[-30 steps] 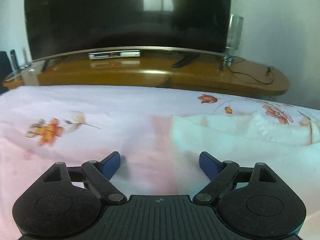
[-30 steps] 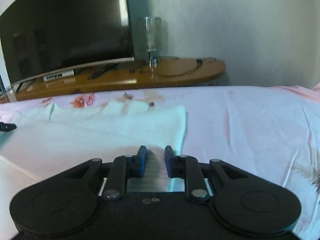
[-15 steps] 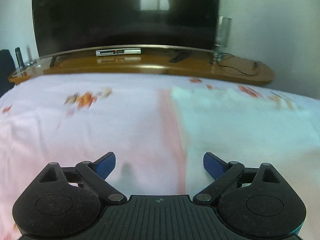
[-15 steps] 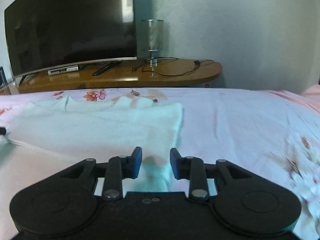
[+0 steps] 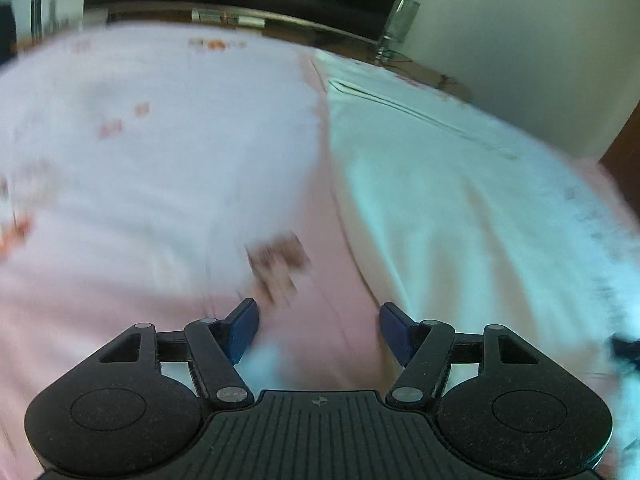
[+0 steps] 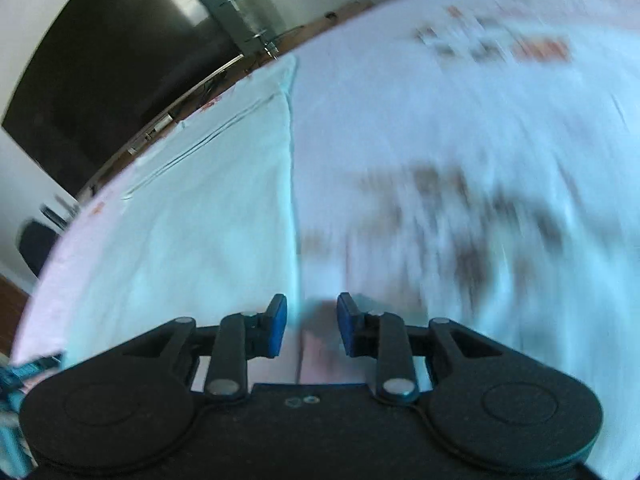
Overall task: Fold small clothes
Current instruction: 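Grasp the sweater's ribbed hem with the left gripper while the right gripper grasps beside it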
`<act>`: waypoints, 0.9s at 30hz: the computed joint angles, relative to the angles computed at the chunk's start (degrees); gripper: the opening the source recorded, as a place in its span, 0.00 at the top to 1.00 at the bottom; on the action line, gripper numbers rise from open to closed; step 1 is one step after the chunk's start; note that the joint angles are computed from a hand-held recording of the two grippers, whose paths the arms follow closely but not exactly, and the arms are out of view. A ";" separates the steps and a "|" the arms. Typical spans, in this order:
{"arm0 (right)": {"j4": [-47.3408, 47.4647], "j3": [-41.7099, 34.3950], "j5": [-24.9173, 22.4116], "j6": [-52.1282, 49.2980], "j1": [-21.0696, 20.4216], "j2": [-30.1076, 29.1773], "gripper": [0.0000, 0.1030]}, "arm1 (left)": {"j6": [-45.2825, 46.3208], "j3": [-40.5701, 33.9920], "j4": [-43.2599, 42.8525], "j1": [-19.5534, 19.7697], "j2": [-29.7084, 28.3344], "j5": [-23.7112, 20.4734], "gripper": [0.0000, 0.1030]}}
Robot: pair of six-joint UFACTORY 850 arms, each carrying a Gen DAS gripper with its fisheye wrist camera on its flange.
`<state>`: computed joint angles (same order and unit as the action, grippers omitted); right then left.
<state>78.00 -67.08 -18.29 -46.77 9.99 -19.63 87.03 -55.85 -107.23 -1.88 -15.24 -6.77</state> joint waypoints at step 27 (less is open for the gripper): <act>32.56 7.89 -8.80 -14.41 -0.59 1.58 0.73 | -4.38 3.61 -11.93 4.65 -3.76 -24.04 0.67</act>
